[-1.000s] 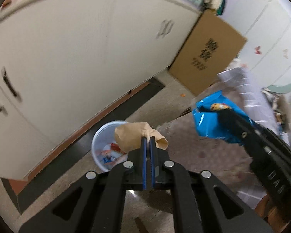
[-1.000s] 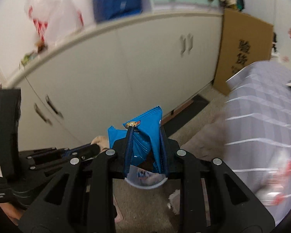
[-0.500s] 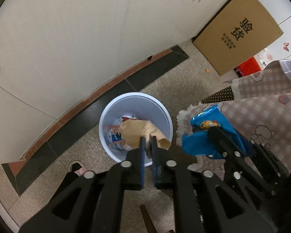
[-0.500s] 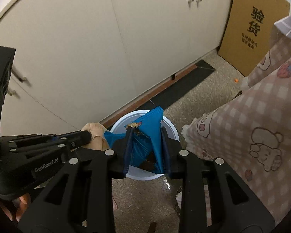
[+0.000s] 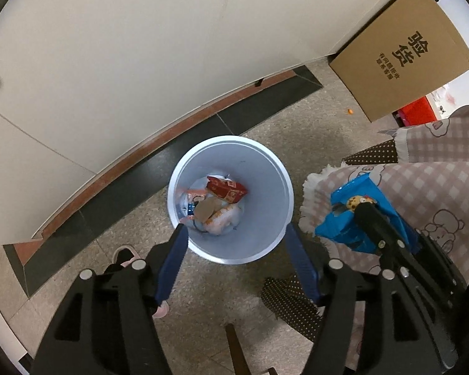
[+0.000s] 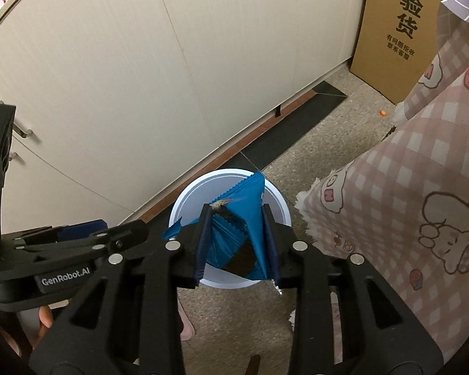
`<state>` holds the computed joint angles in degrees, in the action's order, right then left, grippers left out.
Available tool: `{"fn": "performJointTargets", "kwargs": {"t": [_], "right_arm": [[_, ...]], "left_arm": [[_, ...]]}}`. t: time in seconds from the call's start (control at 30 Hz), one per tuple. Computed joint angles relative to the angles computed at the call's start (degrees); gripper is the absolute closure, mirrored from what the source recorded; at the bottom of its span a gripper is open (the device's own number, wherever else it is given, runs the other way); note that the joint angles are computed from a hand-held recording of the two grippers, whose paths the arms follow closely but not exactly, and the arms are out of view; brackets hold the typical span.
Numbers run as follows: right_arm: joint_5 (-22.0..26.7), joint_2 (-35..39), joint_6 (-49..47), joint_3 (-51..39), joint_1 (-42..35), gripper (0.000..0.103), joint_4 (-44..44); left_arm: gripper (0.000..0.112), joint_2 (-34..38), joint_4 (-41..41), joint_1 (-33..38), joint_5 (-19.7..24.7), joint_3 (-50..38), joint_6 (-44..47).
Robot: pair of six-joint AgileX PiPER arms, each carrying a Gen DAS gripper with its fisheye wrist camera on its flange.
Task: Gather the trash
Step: 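Open the left gripper over the bin while the right releases the blue chip bag, then move both open tools back to the table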
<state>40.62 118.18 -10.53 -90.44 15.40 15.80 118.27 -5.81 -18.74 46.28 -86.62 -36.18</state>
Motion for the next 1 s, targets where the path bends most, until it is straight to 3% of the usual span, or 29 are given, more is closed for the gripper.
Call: {"fn": "performJointTargets", "kwargs": {"t": [0.23,0.37,0.77,1.0], "right_arm": [[-1.14,-2.46,-1.29,2.13,0.36,0.069,2.45],[-2.96,-3.96,-3.65,3.21,0.07,0.034,5.56],[-0.31,-6.74,-2.64,2.50,0.89,0.033,5.98],[0.83,-12.70,-1.21,3.23,1.54,0.033,4.83]], "left_arm": [[0.046,-5.35,3.61,0.00,-2.02,5.64,-4.92],[0.045,-8.61,5.55,0.51,-3.09,8.60,-7.84],[0.044,-15.18,7.50,0.80,-2.53,11.55,-10.54],[0.044,-22.27,12.29,-1.64,0.25,12.28,-15.79]]}}
